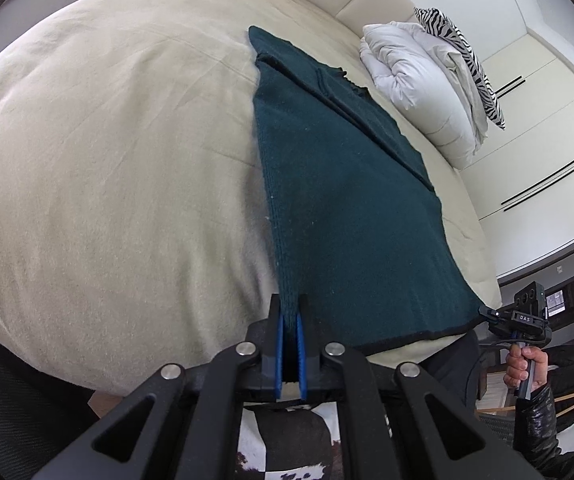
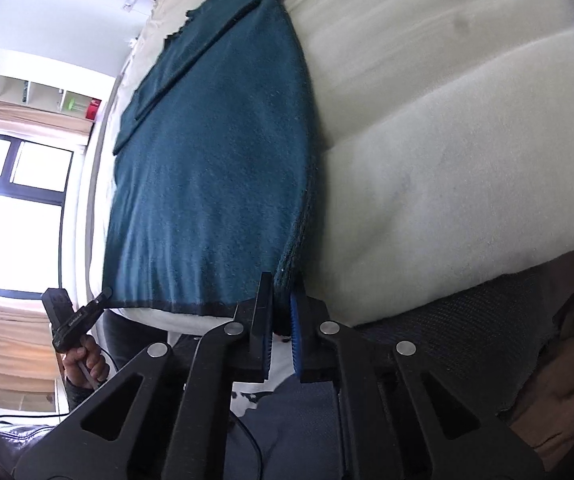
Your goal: Fold small clothes
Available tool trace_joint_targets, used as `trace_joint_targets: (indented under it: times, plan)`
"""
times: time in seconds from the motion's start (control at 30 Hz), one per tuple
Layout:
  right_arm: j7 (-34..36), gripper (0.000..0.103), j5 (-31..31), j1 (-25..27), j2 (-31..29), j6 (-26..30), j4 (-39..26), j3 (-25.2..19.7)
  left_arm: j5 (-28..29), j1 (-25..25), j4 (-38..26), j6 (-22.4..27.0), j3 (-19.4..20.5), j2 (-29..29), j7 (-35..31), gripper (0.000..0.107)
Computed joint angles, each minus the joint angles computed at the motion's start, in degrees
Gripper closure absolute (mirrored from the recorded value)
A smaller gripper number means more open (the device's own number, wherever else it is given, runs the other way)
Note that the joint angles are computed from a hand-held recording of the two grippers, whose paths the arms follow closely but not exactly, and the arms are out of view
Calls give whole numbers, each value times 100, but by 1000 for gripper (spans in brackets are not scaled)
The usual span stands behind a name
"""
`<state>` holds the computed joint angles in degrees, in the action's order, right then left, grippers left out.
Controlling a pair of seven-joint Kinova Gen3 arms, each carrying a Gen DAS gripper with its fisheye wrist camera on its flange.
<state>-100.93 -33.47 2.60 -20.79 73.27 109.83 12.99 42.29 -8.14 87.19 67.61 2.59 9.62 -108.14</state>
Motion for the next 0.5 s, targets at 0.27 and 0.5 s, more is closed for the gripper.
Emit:
trace_joint_targets:
  times: [0.27,0.5]
  plan:
    - [618,97,-1033,-311,-180,-1087,-6,414,1110,-351,-380,249,33,258,-112,102]
    - [809,97,-1547,-501,250,-1979,-277,456,1520,-483,-1066,80,204,750,409,102]
